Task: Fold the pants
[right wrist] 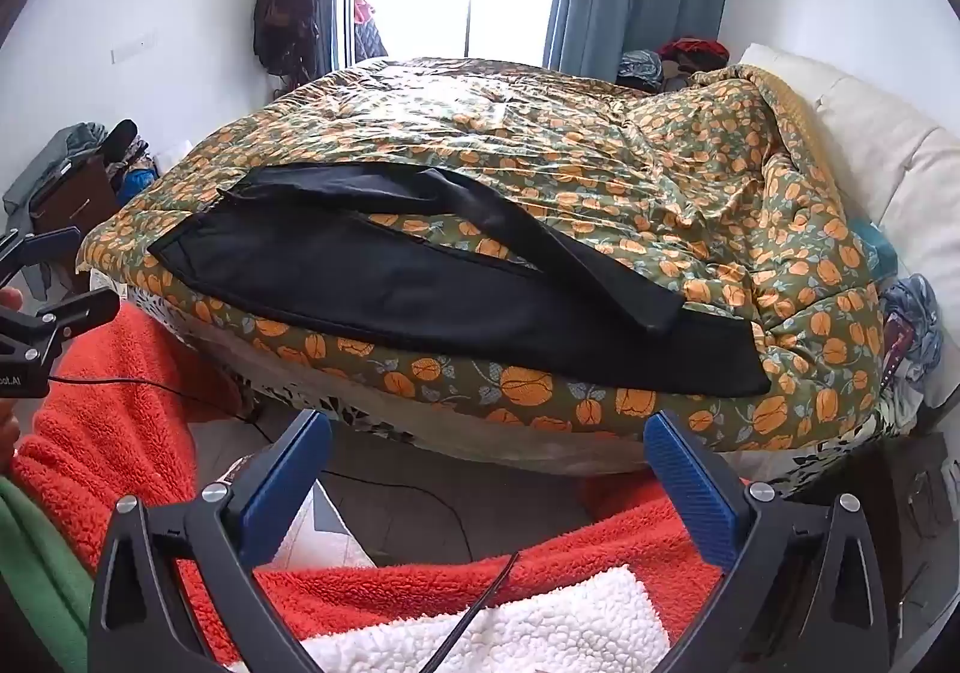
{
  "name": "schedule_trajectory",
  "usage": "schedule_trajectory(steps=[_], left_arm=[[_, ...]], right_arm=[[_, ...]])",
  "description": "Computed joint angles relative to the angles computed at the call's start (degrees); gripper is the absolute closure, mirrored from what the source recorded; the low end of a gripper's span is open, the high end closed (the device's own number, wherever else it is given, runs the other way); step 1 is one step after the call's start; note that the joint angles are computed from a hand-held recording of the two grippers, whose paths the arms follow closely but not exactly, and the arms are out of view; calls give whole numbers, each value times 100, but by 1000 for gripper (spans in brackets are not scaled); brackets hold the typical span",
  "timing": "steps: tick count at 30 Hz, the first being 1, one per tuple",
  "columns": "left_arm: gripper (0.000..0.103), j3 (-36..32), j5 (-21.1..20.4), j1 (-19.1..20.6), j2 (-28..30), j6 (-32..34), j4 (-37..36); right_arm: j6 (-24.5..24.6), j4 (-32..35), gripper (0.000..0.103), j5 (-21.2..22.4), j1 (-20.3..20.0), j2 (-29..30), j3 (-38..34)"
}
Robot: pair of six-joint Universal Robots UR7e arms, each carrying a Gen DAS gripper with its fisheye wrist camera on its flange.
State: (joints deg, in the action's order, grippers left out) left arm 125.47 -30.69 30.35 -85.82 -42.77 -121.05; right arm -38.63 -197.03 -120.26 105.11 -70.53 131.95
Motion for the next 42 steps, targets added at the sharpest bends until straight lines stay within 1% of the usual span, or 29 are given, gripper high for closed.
schedule_trajectory(steps=[1,2,4,8,9,10,11,15,19,21,23,26,31,33,37,42], left_arm=[[0,-83,183,-179,174,-357,431],[0,-145,151,-159,170,-491,621],[0,-138,208,-292,194,-900,1072],[0,-97,137,-350,171,-826,1094],[0,-112,147,-368,194,-811,1131],[0,-128,163,-383,231,-801,1167],[0,-134,175,-402,261,-768,1168],[0,-127,170,-418,343,-508,999],[0,-152,270,-474,402,-494,1137],[0,-231,408,-530,450,-796,1584],[0,-318,550,-601,453,-1264,2170],[0,-365,586,-665,308,-1689,2626],[0,-435,584,-597,288,-1675,2573],[0,-421,575,-580,286,-1550,2426],[0,-402,523,-569,276,-1501,2306],[0,-228,255,-584,113,-961,1429]], right_arm=[[-57,32,0,-75,8,54,-33],[-201,-176,0,-211,87,176,2],[-225,-179,0,-234,100,215,11],[-165,-17,0,-129,136,145,14],[15,120,0,-75,145,151,-47],[102,324,0,-36,137,57,-65],[107,361,0,-10,119,50,-60],[66,359,0,16,80,39,-18],[51,278,0,-12,17,111,-4],[93,301,0,-150,51,149,-50],[67,137,0,-334,130,223,-80],[-19,92,0,-386,234,254,-116],[-149,-53,0,-391,276,273,-120],[-86,2,0,-343,248,240,-143],[85,214,0,-329,189,171,-157],[43,223,0,-333,192,169,-148]])
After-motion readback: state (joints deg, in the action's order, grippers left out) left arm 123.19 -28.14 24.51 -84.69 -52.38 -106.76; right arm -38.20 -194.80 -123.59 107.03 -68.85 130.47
